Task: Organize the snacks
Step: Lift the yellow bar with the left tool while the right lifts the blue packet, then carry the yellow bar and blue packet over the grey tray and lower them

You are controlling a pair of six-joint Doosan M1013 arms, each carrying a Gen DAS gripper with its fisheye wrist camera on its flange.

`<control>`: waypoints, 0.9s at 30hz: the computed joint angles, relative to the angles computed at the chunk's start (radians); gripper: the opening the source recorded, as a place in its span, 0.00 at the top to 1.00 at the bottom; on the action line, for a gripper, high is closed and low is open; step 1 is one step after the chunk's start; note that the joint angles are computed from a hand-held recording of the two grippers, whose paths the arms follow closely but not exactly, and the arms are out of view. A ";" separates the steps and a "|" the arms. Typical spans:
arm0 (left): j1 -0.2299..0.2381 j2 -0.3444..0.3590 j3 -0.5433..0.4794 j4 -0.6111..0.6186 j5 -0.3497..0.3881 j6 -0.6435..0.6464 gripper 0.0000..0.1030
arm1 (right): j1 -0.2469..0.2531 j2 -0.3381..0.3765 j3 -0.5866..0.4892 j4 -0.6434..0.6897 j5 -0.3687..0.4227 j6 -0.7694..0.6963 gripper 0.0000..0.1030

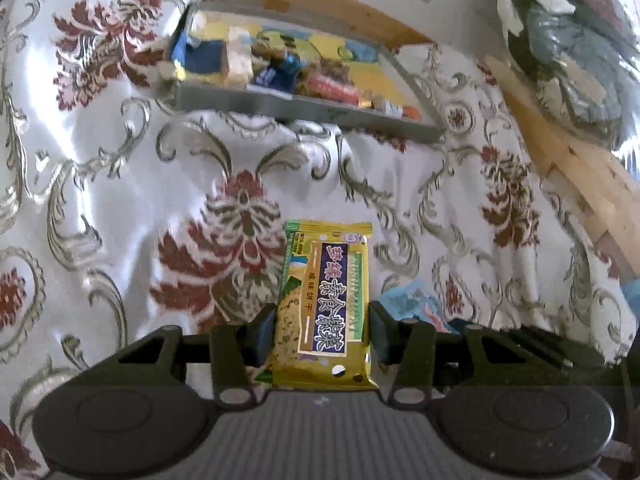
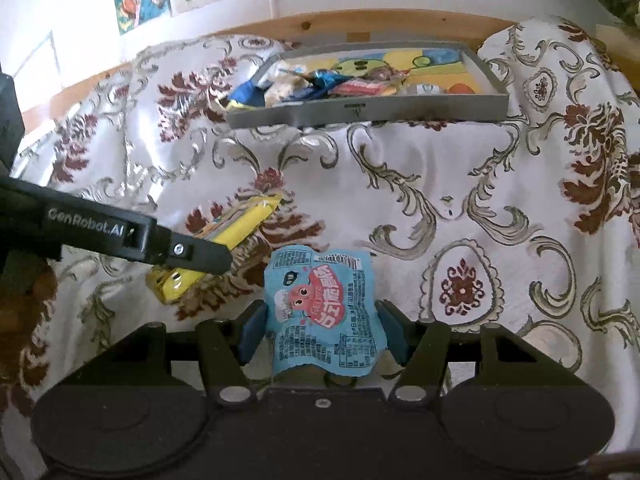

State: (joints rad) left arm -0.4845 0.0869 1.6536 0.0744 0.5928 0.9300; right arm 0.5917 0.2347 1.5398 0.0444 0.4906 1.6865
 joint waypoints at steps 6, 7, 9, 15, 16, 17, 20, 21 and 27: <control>0.019 0.029 -0.062 0.075 -0.004 -0.036 0.50 | -0.011 0.017 -0.033 0.051 -0.022 -0.061 0.39; 0.022 0.036 -0.076 0.087 0.000 -0.031 0.50 | -0.014 0.021 -0.041 0.061 -0.025 -0.077 0.39; 0.027 0.052 -0.104 0.121 0.006 -0.030 0.50 | -0.023 0.034 -0.066 0.084 -0.028 -0.116 0.39; 0.045 0.097 -0.182 0.164 0.008 -0.024 0.50 | -0.052 0.063 -0.138 0.111 -0.041 -0.200 0.39; 0.050 0.107 -0.198 0.161 0.011 -0.013 0.50 | -0.058 0.070 -0.155 0.113 -0.038 -0.215 0.39; 0.053 0.115 -0.211 0.163 0.013 -0.006 0.50 | -0.063 0.077 -0.170 0.113 -0.035 -0.226 0.39; 0.056 0.143 -0.256 0.200 0.021 -0.014 0.50 | -0.074 0.101 -0.222 0.085 -0.023 -0.229 0.39; 0.057 0.152 -0.270 0.215 0.024 -0.020 0.50 | -0.077 0.109 -0.237 0.072 -0.024 -0.222 0.39; 0.069 0.210 -0.363 0.221 0.050 0.004 0.50 | -0.092 0.156 -0.319 0.087 -0.019 -0.226 0.39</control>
